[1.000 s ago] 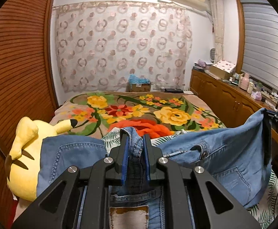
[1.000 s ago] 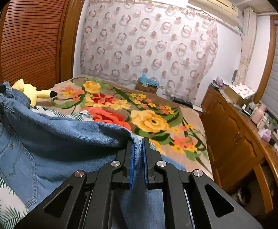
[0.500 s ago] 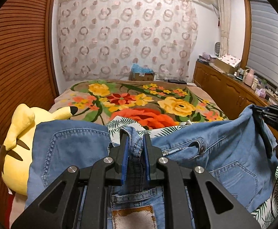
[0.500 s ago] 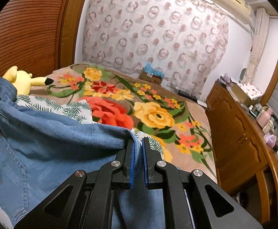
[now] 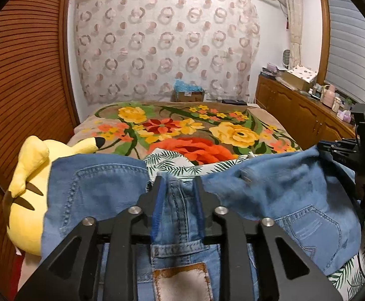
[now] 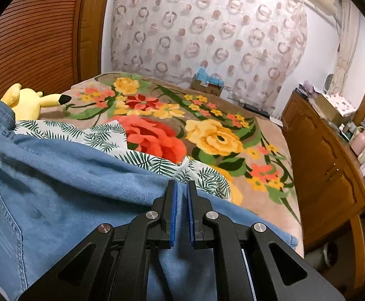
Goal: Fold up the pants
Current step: 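Lift the jeans with both grippers and fold one half over the other, then open the left gripper to release the waistband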
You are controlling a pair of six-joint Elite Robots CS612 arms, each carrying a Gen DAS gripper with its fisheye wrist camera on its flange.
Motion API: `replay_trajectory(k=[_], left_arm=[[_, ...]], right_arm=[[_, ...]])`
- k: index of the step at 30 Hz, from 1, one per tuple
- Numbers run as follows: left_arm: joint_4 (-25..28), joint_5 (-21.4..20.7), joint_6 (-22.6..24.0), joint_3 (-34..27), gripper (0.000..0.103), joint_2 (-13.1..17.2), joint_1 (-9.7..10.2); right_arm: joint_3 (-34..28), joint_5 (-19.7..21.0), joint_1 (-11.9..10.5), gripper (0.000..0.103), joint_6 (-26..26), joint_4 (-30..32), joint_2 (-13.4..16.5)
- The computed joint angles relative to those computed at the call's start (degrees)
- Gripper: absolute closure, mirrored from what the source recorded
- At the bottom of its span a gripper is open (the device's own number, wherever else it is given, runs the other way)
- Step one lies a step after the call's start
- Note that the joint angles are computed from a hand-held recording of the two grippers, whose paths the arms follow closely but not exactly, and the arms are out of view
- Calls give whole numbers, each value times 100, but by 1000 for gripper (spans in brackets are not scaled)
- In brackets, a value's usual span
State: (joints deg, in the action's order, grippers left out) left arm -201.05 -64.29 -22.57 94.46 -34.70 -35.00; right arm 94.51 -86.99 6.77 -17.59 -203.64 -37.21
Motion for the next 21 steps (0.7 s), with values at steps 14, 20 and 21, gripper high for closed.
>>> replay_trajectory(k=[14, 20, 21], left_arm=[[-197, -282, 51, 272, 23, -82, -147], [-223, -324, 209, 280, 23, -32, -346], [-227, -399, 218, 269, 23, -12, -368]], right_arm=[[609, 554, -151, 95, 404, -483, -227], [1103, 582, -220, 90, 451, -832, -391], [1182, 568, -226, 79, 476, -885, -410]])
